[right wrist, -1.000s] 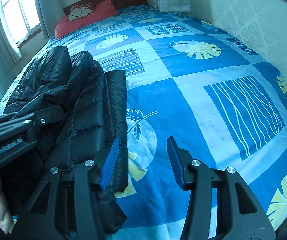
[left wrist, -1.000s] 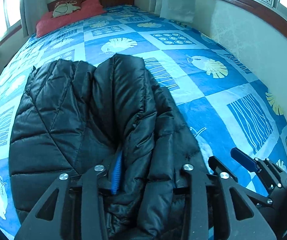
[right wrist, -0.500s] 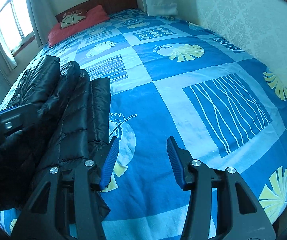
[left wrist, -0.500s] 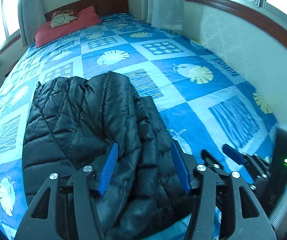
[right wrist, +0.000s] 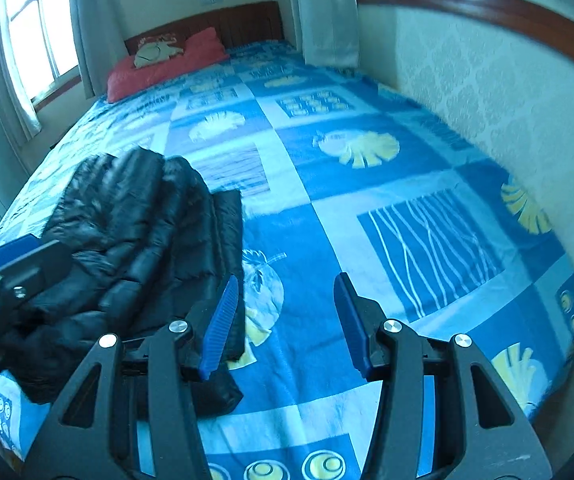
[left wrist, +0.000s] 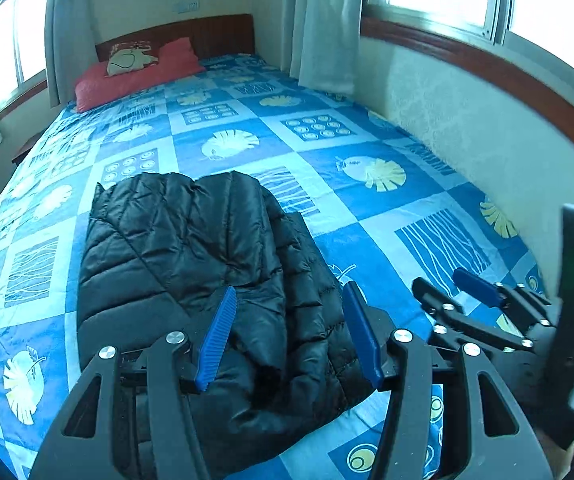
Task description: Fold large clothes
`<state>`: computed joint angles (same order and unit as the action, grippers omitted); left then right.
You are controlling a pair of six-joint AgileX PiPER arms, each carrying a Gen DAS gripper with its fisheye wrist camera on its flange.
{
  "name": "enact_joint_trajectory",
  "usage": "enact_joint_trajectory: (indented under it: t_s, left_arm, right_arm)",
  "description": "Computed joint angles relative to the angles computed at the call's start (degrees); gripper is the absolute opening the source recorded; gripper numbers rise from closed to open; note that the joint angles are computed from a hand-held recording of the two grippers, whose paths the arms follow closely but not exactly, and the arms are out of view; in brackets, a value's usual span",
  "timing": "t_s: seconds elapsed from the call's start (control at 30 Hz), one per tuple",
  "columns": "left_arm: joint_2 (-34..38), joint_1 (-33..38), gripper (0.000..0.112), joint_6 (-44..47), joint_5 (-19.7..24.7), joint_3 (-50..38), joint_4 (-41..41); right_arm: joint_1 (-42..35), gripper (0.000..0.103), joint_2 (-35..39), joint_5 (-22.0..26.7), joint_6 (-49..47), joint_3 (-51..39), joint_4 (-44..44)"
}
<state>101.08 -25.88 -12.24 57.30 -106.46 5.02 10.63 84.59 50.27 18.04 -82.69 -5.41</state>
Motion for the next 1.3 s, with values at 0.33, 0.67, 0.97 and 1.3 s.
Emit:
enact_joint_trajectory:
  t_s: [0.33,0.67,0.97,1.3]
  left_arm:
    - [-7.31,6.50,0.066,3.78,-5.39,9.14,-4.57]
    - [-10.17,19.70,0.066,9.39,-9.26,15.62,-9.39]
    - [-5.85,29.96,0.073,15.80,-10.93,19.65,-16.51]
    - [0.68,26.03,0.075,19.09,-12.02,19.39,-19.18]
  right_arm:
    - [10.13,0.061,-1.41,4.87,6.37,-6.36,-8.95]
    - [15.13,0.069,8.83,7.70,6.51,-17.78,-5.28]
    - [14.19,0.052,22.25,15.17,2.97,-29.02,1.97]
    - [9.20,0.037,24.32,8.44,-2.01,-19.37,4.32]
